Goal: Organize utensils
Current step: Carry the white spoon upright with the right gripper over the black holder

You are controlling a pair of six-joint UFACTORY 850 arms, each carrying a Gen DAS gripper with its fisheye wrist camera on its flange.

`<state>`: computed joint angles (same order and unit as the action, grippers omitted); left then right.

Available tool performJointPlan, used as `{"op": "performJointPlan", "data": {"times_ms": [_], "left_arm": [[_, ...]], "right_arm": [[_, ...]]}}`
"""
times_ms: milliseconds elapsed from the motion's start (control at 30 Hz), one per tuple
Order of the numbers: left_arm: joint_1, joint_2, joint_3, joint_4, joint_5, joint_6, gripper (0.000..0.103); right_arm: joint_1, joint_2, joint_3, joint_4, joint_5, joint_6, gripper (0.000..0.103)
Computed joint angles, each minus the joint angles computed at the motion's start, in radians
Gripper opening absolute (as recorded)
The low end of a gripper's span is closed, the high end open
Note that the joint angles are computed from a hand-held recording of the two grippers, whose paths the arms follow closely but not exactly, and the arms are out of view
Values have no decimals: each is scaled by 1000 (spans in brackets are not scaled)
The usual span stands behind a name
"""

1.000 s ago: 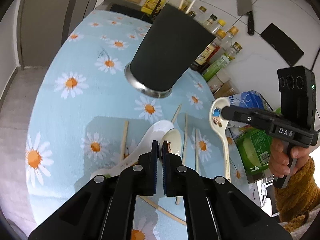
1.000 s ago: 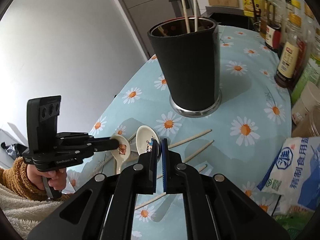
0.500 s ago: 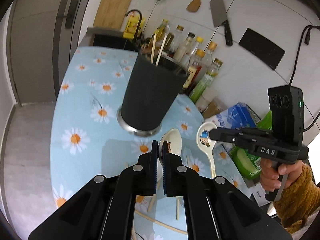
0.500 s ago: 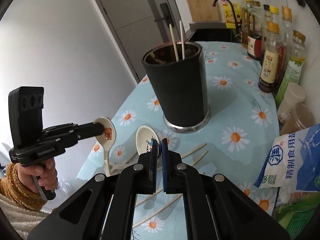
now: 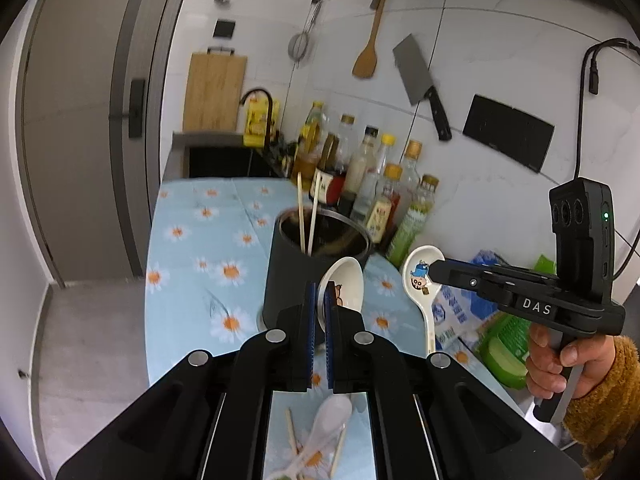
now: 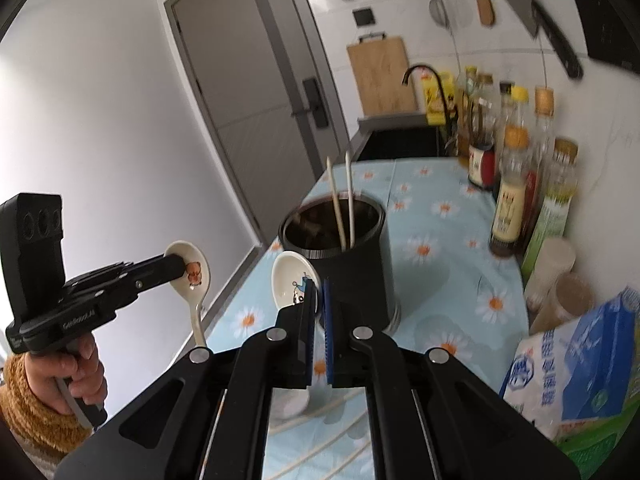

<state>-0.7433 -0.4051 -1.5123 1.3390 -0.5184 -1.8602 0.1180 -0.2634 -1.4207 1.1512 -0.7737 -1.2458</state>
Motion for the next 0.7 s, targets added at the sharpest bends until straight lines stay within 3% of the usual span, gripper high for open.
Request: {"op": "performJointPlan", "data": {"times_ms": [133, 700], "left_arm": [[0, -17, -49, 31, -44, 50, 3], [59, -109, -250, 131, -98, 161, 3]], "right_arm": [[14, -1, -19, 15, 61, -8, 5], [61, -86, -185, 231, 228, -173, 5]]}}
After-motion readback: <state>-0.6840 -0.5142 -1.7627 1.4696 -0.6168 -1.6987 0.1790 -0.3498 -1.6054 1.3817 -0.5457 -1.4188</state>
